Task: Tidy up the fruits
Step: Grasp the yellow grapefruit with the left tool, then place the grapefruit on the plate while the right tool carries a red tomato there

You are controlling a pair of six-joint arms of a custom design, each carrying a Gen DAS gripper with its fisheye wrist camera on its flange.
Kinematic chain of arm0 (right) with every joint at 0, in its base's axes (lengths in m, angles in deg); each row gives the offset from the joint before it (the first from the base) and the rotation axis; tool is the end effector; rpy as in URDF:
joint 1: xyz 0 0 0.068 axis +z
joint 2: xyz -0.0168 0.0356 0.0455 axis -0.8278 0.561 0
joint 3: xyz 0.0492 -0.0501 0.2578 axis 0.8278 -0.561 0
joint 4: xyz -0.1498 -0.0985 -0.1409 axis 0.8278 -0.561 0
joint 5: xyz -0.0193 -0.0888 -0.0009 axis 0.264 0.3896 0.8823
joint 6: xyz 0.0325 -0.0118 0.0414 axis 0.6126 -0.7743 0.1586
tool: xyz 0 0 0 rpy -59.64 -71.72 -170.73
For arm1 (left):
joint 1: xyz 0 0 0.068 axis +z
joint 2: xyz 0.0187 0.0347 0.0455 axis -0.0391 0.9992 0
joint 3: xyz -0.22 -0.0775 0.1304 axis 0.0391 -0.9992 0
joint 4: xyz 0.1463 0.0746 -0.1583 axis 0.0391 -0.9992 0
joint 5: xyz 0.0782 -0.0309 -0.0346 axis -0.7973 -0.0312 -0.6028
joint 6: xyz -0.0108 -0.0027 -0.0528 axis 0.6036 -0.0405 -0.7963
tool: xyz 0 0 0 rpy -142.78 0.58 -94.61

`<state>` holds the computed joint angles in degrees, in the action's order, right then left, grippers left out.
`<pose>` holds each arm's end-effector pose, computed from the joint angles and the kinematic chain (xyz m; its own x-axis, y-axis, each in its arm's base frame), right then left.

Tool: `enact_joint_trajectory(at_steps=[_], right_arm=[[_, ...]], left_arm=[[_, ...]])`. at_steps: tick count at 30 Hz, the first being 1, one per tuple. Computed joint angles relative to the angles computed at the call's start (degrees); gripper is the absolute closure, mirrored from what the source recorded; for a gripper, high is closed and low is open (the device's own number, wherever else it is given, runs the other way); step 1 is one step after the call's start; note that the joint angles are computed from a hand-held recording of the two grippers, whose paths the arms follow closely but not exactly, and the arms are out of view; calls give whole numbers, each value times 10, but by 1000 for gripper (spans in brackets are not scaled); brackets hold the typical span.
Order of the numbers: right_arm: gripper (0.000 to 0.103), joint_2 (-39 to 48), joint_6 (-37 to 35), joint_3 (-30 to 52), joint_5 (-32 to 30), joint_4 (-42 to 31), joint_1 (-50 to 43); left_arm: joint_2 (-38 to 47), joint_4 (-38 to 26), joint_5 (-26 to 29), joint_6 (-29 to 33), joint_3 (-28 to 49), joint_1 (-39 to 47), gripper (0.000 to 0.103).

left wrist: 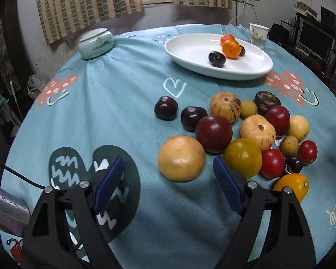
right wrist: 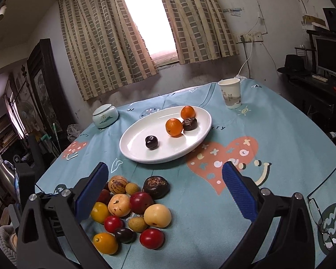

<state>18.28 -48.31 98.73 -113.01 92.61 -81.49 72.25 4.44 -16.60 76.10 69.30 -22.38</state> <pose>0.2640 -0.0998 0.1185 -0.4964 0.1567 -0.8538 -0.2339 0.9231 0.3054 0.2701 -0.0906 0.1147 -0.7557 0.1311 -0.6417 0.0993 0.9914 0.0855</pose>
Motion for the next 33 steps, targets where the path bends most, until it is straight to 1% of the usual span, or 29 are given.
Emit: enact_joint_trajectory(at_steps=[4,6,7,8,10,11,16,19,21,22,24,25,26,28,31,33], right_arm=[[1,-2,0,1,0,-4,-2],[1,-1,-2,2,1,-8,-3],[1,0,-3,2,1,-8,-4],[1,0,-5,2,1,-9,-3],[1,1,-11,3,-2,-18,-4],[1,1,-14,4,-3,-22,-4],[1,10,-50,7,-3,-66,-4],[1,23,-92,19,5,-128,4],[1,33,-124,31,21,-171,18],[2,36,-135,32,33,-182,27],[16,41,-156,31,62,-195,46],[31,42,-165,36,61,-208,49],[33,46,-164,40,60,-215,48],[33,52,-161,54,55,-237,37],[33,59,-191,71,47,-289,33],[35,55,-207,68,54,-304,39]], left_arm=[[14,-4,17,1,11,7,20],[19,-6,30,2,16,12,29],[23,-9,33,1,20,14,39],[27,-13,45,1,24,19,42],[26,-6,64,3,20,22,54],[25,-2,62,6,17,19,57],[7,10,48,-8,4,23,58],[-5,14,29,-24,-3,35,58],[-3,6,28,-31,2,41,58],[-1,2,30,-32,5,43,58],[2,-1,27,-31,7,42,58],[2,0,25,-30,7,41,58],[1,2,24,-29,6,39,58],[0,3,26,-27,5,39,58],[1,1,28,-27,7,40,58],[2,1,26,-27,7,39,57]])
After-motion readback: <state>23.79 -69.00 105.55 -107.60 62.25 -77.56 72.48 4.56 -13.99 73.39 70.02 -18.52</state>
